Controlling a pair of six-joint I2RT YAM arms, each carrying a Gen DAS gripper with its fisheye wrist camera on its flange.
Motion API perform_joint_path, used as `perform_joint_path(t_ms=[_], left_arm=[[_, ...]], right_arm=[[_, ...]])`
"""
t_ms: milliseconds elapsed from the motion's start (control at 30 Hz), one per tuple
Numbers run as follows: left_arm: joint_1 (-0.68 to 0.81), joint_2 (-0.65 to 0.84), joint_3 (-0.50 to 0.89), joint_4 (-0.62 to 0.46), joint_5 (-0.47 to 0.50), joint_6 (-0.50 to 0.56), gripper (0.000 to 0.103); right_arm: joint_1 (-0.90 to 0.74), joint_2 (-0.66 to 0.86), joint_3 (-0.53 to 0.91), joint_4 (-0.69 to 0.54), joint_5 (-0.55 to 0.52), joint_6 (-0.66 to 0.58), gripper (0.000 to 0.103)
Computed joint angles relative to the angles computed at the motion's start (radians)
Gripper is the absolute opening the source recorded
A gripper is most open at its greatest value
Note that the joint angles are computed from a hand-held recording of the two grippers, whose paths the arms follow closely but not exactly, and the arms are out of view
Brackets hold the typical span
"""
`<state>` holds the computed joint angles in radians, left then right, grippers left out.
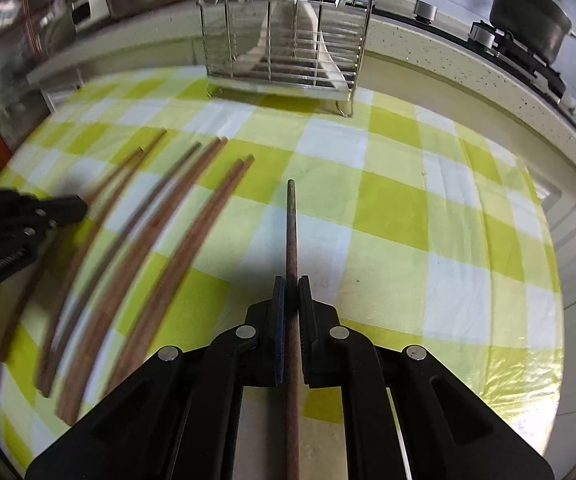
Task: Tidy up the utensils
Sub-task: 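Lift both chopsticks upright and carry them over the wire rack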
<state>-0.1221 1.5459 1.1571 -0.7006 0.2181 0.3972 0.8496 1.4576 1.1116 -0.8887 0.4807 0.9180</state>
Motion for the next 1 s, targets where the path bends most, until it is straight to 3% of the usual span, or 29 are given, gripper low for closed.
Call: perform_joint_path(t_ms=[133, 433, 767, 1000], left_arm=[[0.034, -0.052, 0.007, -0.008, 0.055, 0.004, 0.006], [0.093, -0.126, 0.091, -0.112, 0.173, 0.016, 0.006], [0.14, -0.22, 0.148, -0.174, 0.234, 0.04, 0.006], [0.152, -0.27, 0.171, -0.191, 0.259, 0.045, 0.006]], right_arm=[[0.029, -0.1, -0.04, 0.051, 0.054, 0.039, 0.008], [0.076, -0.157, 0.037, -0.005, 0.14, 0.054, 0.008], [0.16, -0.168, 0.151, -0.1, 0.25, 0.085, 0.008], [0.237, -0.148, 0.235, -0.214, 0.384, 0.151, 0.008]])
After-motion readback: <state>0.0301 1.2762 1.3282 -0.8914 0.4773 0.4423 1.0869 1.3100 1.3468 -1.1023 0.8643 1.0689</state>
